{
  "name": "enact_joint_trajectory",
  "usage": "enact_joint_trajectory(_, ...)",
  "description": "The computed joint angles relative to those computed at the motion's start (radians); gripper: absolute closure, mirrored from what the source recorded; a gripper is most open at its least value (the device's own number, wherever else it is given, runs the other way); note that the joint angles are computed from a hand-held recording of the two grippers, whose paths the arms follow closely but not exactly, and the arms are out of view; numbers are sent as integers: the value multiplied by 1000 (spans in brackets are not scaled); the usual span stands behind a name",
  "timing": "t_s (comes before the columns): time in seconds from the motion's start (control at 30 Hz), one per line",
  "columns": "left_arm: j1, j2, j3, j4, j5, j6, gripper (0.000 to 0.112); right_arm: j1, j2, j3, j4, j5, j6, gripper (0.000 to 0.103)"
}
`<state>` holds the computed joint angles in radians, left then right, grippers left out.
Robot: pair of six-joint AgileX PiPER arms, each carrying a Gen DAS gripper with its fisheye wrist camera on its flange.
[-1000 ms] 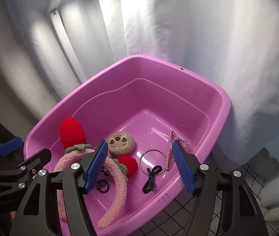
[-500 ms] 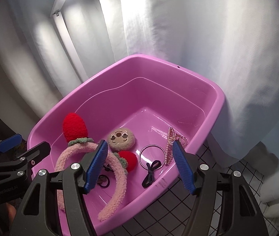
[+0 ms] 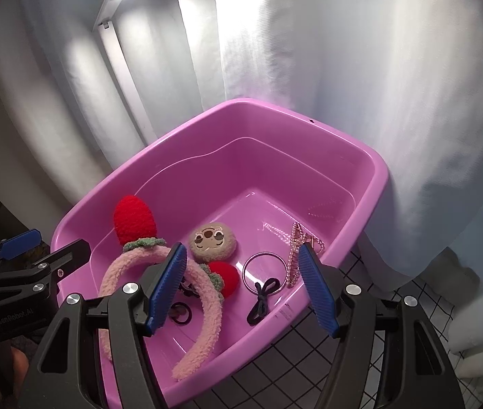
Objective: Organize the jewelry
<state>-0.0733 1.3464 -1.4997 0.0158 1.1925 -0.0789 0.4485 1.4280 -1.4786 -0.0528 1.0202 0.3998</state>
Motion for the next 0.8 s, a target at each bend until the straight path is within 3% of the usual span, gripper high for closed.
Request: enact_joint_trajectory(0.8,21,-7,9,-32,7,25,16,21,-14,12,-12,2,16,38)
